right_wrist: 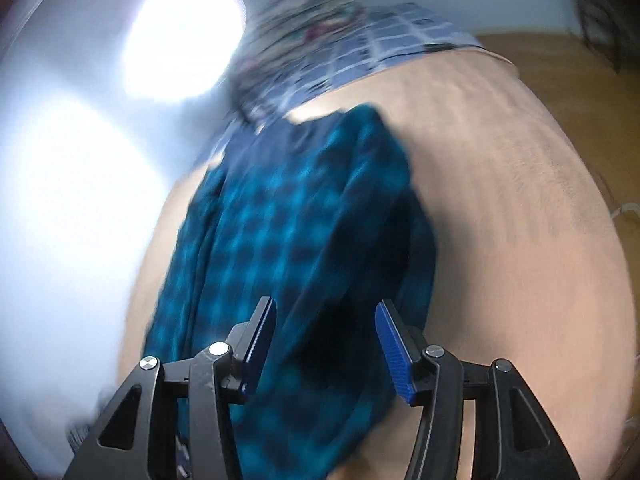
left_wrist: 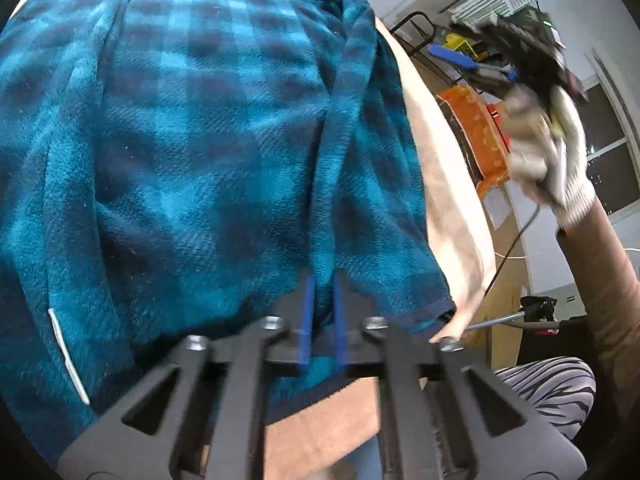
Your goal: Fold large clothes
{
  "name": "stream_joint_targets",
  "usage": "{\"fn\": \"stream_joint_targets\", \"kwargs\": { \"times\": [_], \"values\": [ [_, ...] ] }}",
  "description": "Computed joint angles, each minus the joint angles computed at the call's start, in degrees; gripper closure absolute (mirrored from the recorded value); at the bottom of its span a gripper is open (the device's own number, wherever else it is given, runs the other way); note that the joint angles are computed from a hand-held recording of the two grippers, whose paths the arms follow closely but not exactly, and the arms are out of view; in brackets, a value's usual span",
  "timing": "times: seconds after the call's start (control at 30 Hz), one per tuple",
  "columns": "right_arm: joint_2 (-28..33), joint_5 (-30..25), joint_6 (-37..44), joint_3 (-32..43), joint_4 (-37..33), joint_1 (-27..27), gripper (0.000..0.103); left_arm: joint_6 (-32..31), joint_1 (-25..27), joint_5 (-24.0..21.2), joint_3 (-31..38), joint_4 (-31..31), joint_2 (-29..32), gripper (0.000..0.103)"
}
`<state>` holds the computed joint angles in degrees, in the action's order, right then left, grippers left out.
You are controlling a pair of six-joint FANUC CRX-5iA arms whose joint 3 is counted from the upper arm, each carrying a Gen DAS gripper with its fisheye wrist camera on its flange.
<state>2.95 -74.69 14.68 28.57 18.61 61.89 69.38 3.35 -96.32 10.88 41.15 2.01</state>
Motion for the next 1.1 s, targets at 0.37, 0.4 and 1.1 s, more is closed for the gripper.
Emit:
{"fn": "stream_joint_targets", "kwargs": {
  "times": [0.37, 0.4, 1.1],
  "values": [
    [-2.9, 24.4, -14.6, -14.5, -4.3, -13.4, 0.048, -0.7, 0.6, 0.2, -0.2, 2.2, -0.2, 0.1],
    [-2.5, 25.6, -15.2, -14.7, -4.4, -14.0, 0.048, -0.8, 0.7, 0.1, -0.3, 2.3, -0.2, 0.1],
    [17.7, 4.2, 3.2, 20.9, -9.7, -15.2, 0.058, -5.4, 1.9, -0.5, -1.3, 3.5, -2.7, 0.101]
  ]
}}
